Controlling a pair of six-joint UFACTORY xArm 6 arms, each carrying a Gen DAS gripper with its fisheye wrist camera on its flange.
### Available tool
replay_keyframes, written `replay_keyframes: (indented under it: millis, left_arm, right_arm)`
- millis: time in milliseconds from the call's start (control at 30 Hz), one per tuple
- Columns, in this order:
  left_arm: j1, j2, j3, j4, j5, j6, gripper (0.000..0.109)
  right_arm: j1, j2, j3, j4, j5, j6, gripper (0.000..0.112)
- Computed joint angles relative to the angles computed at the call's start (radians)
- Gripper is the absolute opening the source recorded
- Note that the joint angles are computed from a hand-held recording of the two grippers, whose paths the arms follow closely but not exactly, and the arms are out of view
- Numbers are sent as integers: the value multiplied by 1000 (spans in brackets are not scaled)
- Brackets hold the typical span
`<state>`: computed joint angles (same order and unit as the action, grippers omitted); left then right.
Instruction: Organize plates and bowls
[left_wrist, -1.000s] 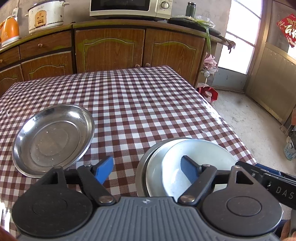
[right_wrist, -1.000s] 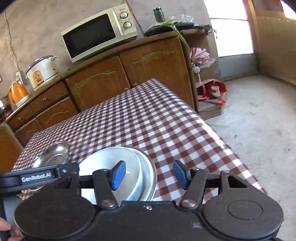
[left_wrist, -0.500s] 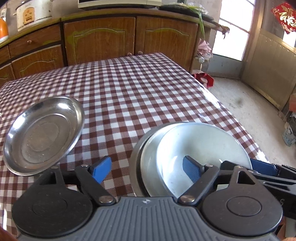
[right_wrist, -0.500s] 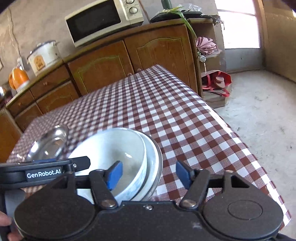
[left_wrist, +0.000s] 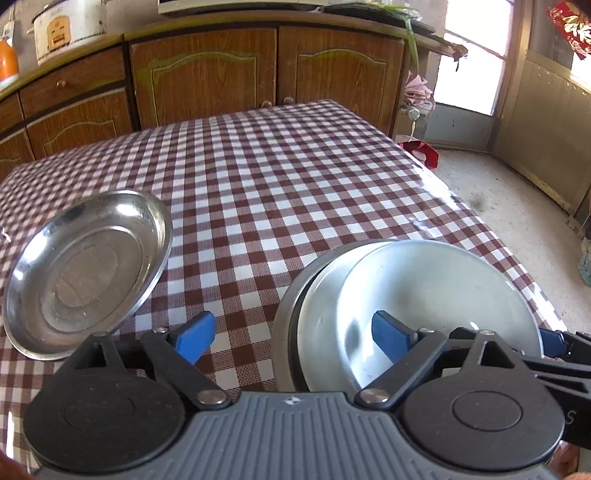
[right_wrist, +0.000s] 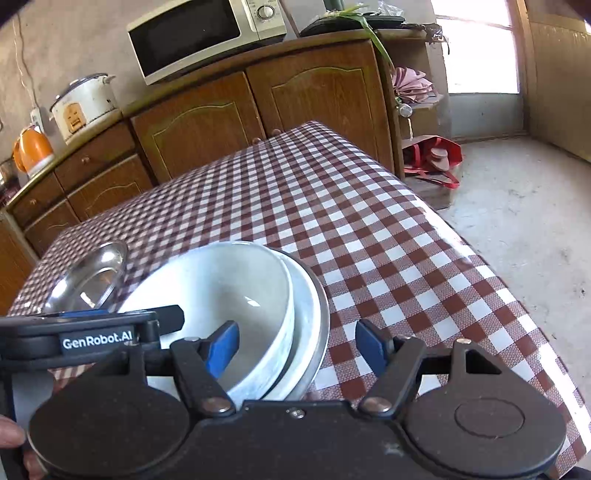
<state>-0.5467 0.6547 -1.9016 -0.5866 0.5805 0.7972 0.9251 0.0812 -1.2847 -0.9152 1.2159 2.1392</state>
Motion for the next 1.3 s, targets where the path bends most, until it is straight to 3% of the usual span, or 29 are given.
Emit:
replay_keyframes:
  millis: [133, 267, 367, 467, 500, 533, 567, 667, 1300]
  left_arm:
    - [4, 24, -35, 1, 40, 1, 94]
    - [8, 50, -72, -26, 64, 13, 96]
    - [21, 96, -148, -52, 136, 4, 97]
    - [27, 123, -194, -78, 186, 9, 92]
    - [29, 124, -199, -99, 200, 30, 85]
    - [29, 124, -202, -124, 215, 60, 70]
    - [29, 117, -196, -150, 225, 91, 68]
    - [18, 93, -155, -138, 184, 112, 67]
    - [15, -8, -75, -163, 156, 122, 64]
  right_arm:
    - [-18, -9, 20, 10, -29, 31, 83]
    - [-51, -50, 87, -7, -139, 54, 83]
    - [-86, -88, 152, -21, -251, 124, 83]
    - [-102, -106, 184, -56, -301, 164, 84]
    - [-107, -112, 196, -76, -322, 182, 76]
    - [-115, -118, 211, -102, -356, 208, 66]
    - [-125, -126, 229, -131, -400, 243, 55]
    - [-123, -121, 222, -134, -388, 240, 52]
    - [-65, -138, 156, -140, -255, 206, 52]
